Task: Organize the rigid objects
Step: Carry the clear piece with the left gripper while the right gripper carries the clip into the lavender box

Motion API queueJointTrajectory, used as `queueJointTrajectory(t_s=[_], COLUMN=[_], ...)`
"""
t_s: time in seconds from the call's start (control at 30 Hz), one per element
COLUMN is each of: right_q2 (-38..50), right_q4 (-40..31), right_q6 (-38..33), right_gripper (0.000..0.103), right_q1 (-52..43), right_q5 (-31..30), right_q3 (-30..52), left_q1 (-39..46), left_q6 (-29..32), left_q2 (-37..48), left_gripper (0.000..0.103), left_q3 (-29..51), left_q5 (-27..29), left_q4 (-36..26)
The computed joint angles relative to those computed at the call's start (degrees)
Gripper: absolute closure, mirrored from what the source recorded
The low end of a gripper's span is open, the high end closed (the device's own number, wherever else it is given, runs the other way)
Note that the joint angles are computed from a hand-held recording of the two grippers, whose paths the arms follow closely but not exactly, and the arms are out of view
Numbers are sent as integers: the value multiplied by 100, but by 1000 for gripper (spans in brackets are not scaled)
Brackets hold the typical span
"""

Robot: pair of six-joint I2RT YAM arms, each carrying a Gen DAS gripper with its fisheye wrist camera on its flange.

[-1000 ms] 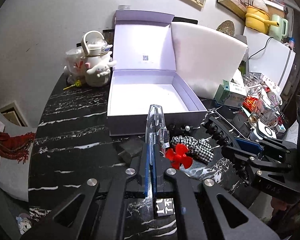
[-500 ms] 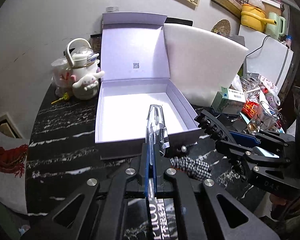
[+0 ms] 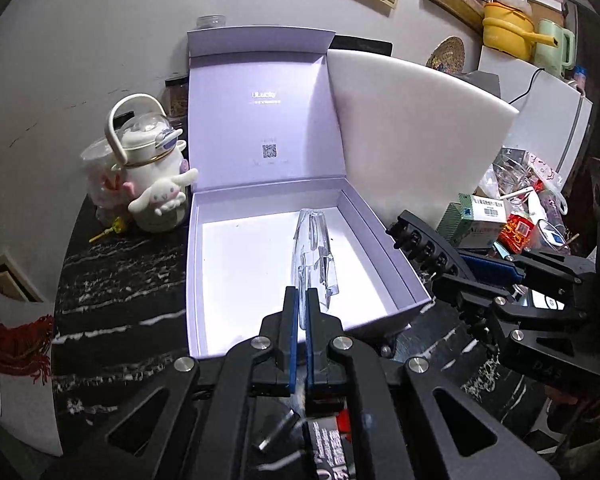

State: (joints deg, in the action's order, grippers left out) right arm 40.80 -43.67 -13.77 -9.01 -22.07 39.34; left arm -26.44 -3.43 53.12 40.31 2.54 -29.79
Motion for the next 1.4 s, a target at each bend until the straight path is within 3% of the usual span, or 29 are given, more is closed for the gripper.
queueJointTrajectory(t_s=[0.63, 1.4], right_q2=[2187, 4069], right_q4=[1633, 2409], right_q6=[78, 27], right_gripper=[74, 74], right_q1=[400, 544], right_q5=[281, 649], right_q3=[701, 1589], left_q1=[609, 628], left_q6=[630, 1211], left_q2=[2163, 4321], left_gripper=[100, 100], left_q3=[1221, 2795], left_q5=[335, 365], left_q4=[739, 843])
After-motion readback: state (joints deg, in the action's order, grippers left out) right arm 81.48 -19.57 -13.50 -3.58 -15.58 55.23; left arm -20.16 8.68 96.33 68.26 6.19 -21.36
